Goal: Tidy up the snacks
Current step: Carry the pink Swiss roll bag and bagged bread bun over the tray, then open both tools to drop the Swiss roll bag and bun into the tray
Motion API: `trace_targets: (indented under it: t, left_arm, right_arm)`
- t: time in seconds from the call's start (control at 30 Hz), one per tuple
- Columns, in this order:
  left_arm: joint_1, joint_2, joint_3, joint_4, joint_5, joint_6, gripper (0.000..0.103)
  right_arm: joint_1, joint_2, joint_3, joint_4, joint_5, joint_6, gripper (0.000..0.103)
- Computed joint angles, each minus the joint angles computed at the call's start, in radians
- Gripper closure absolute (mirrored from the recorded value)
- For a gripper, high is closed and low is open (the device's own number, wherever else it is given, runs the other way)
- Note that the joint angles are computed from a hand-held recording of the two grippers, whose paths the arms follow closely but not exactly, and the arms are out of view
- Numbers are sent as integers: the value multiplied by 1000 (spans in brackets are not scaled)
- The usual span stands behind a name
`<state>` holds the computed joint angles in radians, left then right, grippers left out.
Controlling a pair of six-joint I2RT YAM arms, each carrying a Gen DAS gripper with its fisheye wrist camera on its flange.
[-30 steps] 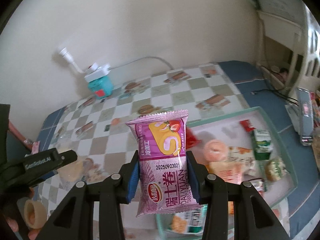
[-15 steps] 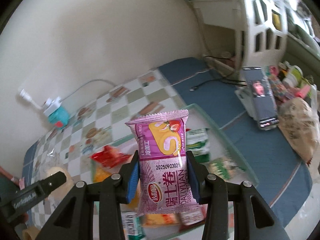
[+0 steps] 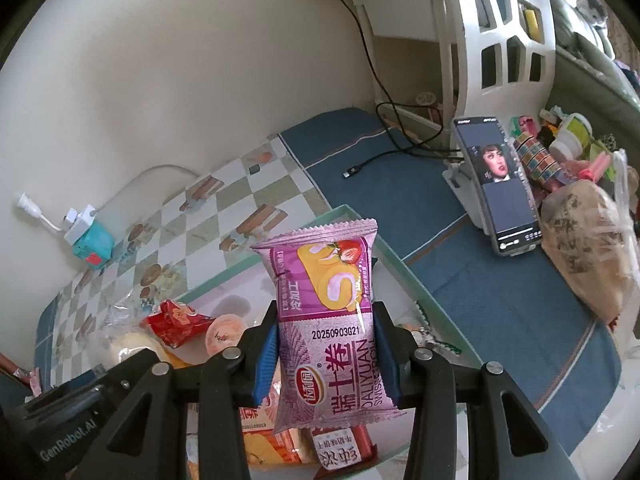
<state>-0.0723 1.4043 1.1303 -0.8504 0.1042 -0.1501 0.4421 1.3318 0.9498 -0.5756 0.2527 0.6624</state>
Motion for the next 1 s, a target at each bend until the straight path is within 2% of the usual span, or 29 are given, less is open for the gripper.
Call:
trace_targets:
  t: [0.17, 0.6, 0.63, 0.73, 0.9, 1.0]
  left_arm:
    - [-2, 28, -19, 27, 8, 1, 42]
    - [26, 40, -23, 17, 67, 3, 41]
    - [28, 37, -23, 17, 70, 2, 39]
    - [34, 24, -23, 17, 67, 4, 37]
    - [69, 10, -19, 6, 74, 7, 35]
    - [103, -1, -18, 0, 58, 11, 22]
  right_arm:
    - [-2, 51, -6, 30, -33, 7, 57]
    - [1, 75, 3, 20, -27, 22, 56]
    - [1, 77, 6, 18, -26, 24, 54]
    - [-2, 77, 8, 4, -20, 41, 34]
    - [-8, 79, 16, -15, -24, 47, 33]
    - [-4, 82, 25, -25, -22, 42, 32]
